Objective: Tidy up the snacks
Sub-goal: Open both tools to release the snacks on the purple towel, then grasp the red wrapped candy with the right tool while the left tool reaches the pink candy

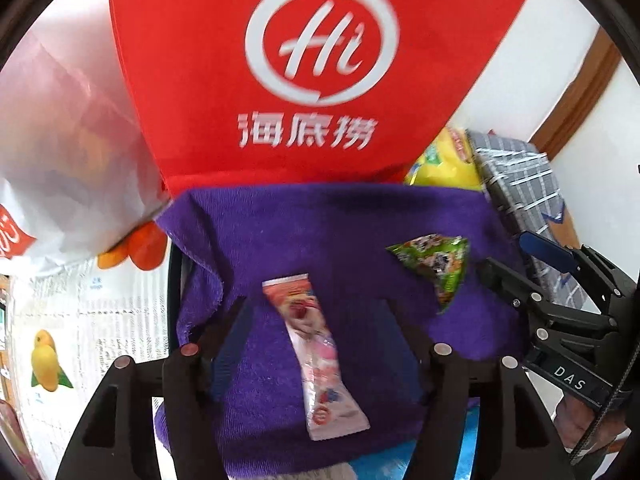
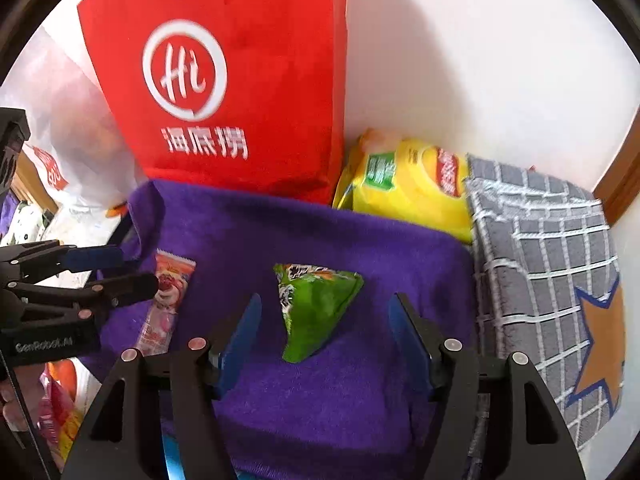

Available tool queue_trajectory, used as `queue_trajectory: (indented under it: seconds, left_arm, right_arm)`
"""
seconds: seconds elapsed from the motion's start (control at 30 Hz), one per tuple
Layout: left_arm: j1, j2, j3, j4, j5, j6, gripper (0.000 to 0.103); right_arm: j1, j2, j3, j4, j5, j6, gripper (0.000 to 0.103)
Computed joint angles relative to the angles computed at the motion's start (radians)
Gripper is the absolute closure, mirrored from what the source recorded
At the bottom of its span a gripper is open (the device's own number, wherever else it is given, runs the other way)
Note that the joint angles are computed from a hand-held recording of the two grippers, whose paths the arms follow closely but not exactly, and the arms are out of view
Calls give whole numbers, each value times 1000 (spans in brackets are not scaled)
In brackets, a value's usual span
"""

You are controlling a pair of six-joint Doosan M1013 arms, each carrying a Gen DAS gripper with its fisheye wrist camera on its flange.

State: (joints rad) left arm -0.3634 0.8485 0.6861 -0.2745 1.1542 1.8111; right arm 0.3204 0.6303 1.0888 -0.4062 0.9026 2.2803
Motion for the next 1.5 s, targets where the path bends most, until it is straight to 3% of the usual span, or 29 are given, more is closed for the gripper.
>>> queue_trajectory:
  seconds: [0.13,0.27,0.53,0.67,0.9,1.0,1.33,1.5]
  left_arm:
    - [7,-38,40,-24,-41,11,39]
    - [9,-94,115,-49,-131,38,39]
    - [19,-200,236,-150,-219,98,39]
    - [16,-252,302,-146,-226,143,40]
    - [15,-353,446,-107,-287,137,39]
    - [21,-385,497,-108,-315,136,37]
    - [38,-441,598,-18,-370,38,37]
    - [50,-449,629,-5,-369,23,37]
  right_arm:
    - [18,-34,32,-94,1,101,26]
    - [26,-68,68,-89,4,145,26]
    - [62,-176,209,-170,-77,280,26]
    - [106,-213,260,-330,-51,370,26]
    - [131,-271,330,-240,-57,350,26]
    - [148,-286,355,-262,-39,378,26]
    - [199,-318,437,-398,-18,460,26]
    - [177,-332,472,-329,-48,485,26]
